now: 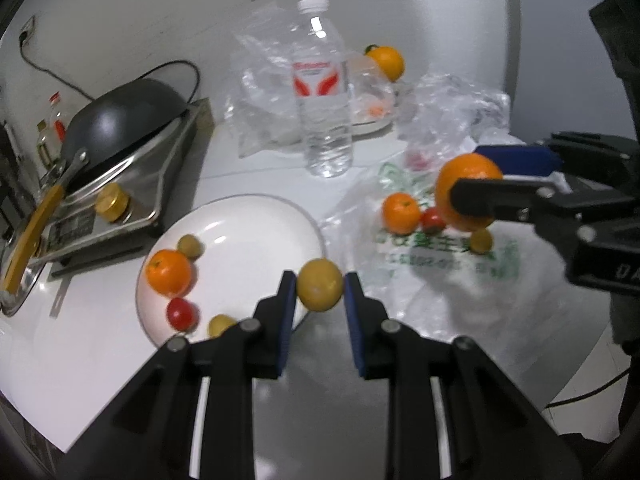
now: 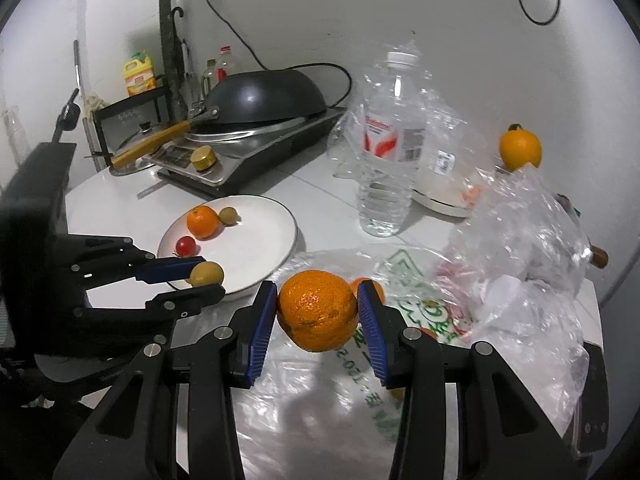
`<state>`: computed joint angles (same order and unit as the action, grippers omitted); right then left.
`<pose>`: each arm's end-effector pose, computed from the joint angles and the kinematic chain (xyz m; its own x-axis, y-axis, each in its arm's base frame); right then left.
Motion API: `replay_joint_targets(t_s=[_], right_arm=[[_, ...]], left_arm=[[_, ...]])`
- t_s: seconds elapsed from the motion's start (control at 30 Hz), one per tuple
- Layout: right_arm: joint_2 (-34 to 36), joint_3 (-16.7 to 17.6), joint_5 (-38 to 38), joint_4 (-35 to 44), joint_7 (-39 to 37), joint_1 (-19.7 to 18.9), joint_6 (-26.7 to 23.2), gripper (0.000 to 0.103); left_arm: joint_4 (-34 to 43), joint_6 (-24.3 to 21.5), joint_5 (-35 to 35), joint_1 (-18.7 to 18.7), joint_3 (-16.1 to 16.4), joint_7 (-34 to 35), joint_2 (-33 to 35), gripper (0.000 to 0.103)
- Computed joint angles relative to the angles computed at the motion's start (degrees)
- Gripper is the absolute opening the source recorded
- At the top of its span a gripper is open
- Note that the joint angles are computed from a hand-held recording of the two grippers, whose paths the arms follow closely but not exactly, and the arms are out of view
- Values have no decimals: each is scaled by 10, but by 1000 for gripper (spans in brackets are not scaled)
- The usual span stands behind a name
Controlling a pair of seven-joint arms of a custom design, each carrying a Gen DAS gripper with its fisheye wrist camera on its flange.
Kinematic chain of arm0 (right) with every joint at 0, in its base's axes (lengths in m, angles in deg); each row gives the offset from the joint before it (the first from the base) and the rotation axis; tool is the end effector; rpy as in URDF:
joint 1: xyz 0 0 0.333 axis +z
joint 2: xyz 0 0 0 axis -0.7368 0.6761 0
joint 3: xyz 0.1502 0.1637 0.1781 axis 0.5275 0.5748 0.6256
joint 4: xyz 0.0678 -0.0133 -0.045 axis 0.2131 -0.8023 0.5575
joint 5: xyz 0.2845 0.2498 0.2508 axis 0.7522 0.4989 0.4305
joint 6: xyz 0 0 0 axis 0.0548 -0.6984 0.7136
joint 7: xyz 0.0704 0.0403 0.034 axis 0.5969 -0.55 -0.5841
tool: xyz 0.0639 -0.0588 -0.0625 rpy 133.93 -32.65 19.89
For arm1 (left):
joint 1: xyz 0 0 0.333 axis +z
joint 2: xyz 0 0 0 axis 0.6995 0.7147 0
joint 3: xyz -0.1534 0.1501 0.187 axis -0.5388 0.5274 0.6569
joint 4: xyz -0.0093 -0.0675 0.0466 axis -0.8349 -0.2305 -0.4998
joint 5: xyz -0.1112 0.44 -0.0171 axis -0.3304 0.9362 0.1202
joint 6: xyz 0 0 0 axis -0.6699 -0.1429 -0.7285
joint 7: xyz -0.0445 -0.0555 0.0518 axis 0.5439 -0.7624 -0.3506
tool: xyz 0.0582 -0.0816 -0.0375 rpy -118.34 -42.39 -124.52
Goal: Organize fruits
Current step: 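Carry the yellow fruit with the left tool while the right tool carries the orange to the plate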
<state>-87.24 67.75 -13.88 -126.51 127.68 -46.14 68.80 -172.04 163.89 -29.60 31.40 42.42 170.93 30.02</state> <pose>0.4462 0.2180 0.5108 -0.0990 -0.9950 0.0148 -0.6071 0.0486 -0.7932 0.5499 -0.1127 0.4928 -0.7983 -0.5961 -0.0857 -0.3563 0.5822 -0.7308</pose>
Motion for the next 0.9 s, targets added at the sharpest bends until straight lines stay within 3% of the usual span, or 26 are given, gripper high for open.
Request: replay_joint_targets(t_s=[0.3,0.67,0.9], right_arm=[[56,-2,-19,47,1,2,2,44],[119,-24,-62,101,25,24,-14,44],[165,-50,-71,139,9,51,-22,44]], left_arm=[[36,3,3,27,-6,-17,54,25],[87,-67,16,67,-27,-22,102,27],[105,-82,-13,84,-29,-12,107,29]])
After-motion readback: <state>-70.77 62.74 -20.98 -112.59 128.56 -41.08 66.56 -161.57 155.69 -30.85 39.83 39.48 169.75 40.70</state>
